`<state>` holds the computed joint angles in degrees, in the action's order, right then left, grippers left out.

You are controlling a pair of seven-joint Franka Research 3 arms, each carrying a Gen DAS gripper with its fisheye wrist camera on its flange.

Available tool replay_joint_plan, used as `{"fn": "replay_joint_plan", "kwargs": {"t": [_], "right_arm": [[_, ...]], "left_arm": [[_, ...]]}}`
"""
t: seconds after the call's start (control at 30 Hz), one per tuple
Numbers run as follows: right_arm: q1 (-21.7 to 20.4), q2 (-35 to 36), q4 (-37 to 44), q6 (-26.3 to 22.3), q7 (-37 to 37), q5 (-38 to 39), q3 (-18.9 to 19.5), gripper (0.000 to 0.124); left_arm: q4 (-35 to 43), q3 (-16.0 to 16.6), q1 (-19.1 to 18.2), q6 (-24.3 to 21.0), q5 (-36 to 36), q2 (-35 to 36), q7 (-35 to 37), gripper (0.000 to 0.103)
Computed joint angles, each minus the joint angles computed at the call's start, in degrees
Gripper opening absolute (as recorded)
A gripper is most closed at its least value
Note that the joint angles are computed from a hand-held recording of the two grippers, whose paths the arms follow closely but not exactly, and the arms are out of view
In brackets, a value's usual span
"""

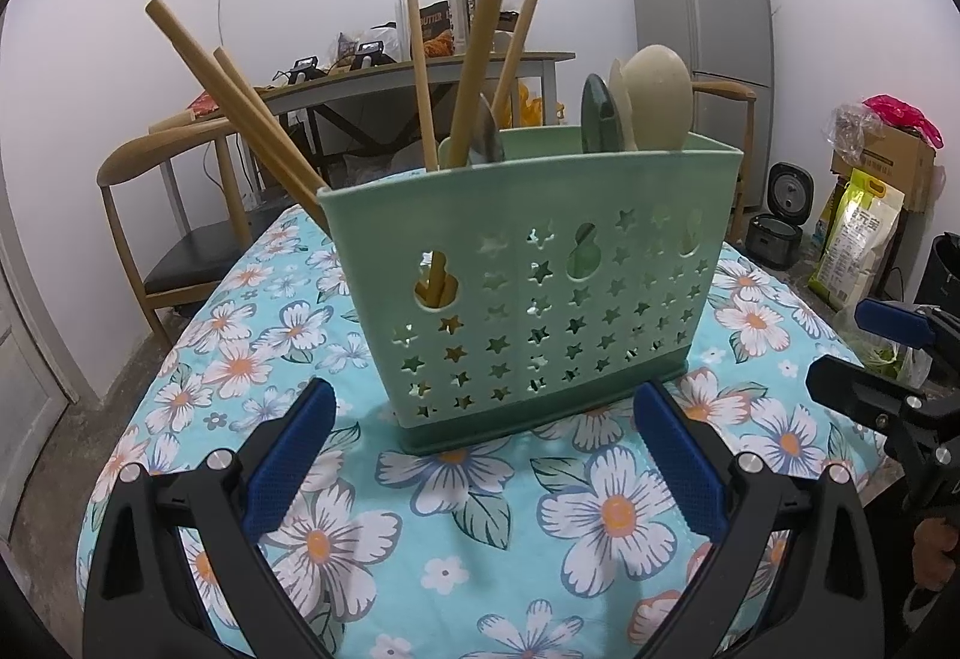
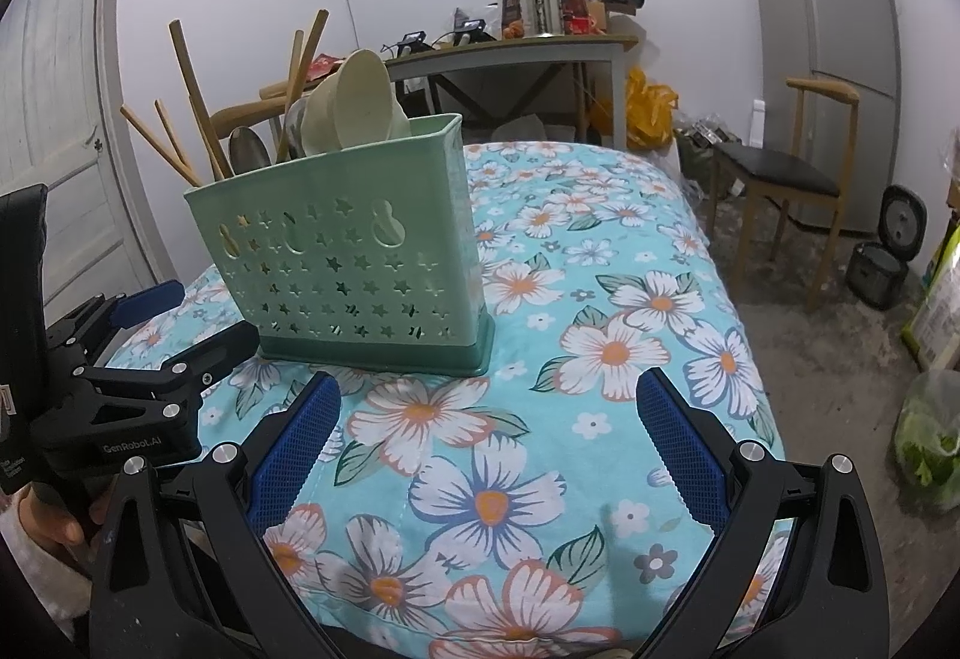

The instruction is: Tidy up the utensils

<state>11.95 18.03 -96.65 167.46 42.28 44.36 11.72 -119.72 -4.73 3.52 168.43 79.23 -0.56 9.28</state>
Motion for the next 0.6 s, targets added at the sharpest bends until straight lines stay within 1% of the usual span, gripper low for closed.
{"fn": "replay_joint_plan", "kwargs": {"t": [0.23, 0.4, 0.6], "right_arm": [[-0.1, -0.1, -0.1, 0.0, -0.1, 0.2, 0.1, 0.095], [0.0, 0.0, -0.1, 0.0, 0.1, 0.0, 0.0, 0.095], [0.0, -0.1, -0.2, 0.0, 0.1, 0.0, 0.0, 0.095]], "left_arm": [[0.0, 0.0, 0.0, 0.1, -0.6, 0.1, 0.4, 0.097], [0.1, 0.0, 0.0, -0.6, 2.1, -0.1, -2.6, 0.097], [0.1, 0.0, 0.0, -0.6, 1.7, 0.0, -2.0, 0.097]]}}
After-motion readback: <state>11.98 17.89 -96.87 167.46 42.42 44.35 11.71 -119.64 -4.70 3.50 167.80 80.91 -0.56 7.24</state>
